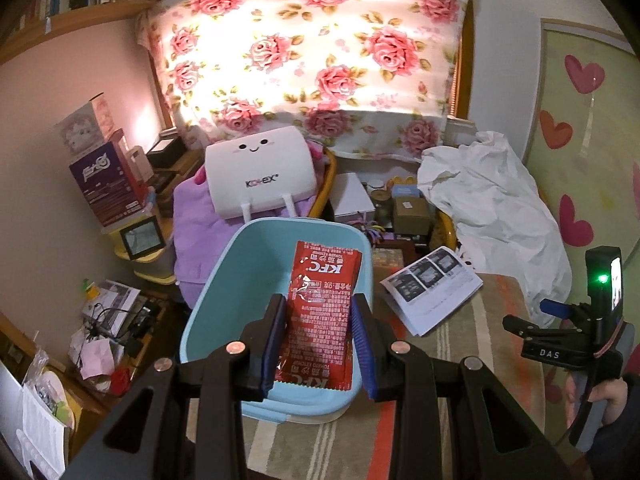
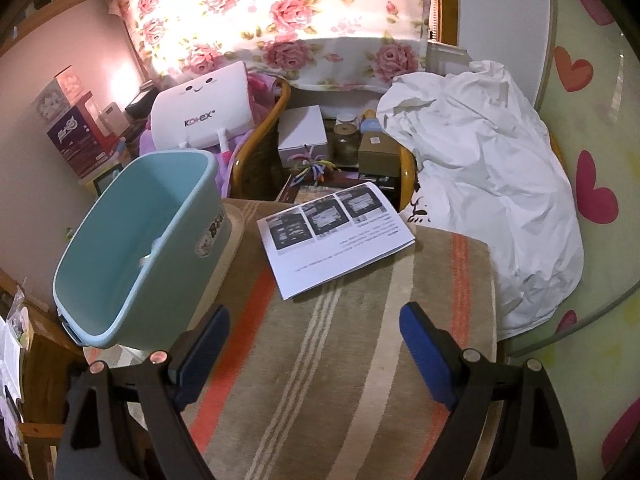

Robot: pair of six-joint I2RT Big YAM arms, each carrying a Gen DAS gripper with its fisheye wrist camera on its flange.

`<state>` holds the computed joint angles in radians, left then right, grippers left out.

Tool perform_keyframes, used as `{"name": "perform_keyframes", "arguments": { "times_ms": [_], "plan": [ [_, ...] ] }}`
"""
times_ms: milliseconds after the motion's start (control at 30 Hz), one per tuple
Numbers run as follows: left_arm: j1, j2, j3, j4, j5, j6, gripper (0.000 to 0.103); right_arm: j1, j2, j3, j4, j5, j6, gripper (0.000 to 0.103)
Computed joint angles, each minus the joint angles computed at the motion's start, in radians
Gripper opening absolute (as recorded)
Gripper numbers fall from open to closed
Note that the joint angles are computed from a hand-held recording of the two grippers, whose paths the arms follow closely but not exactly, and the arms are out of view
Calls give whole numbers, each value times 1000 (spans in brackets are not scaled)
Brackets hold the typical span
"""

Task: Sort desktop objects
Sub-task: 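Carry the red packet with the left tool over the tub, then hold the packet over the tub with the left tool while the right tool grasps the paper sheet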

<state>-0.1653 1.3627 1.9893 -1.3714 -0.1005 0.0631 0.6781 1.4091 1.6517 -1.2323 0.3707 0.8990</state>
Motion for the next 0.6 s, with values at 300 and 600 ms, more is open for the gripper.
{"name": "perform_keyframes", "arguments": {
  "times_ms": [300,600],
  "plan": [
    [28,4,2,-5,7,9,34,-63,-6,-86,121,-48,11,90],
    [53,11,-1,-4,5,18,34,-165,66,-165,254,-116,3,90]
  ]
}}
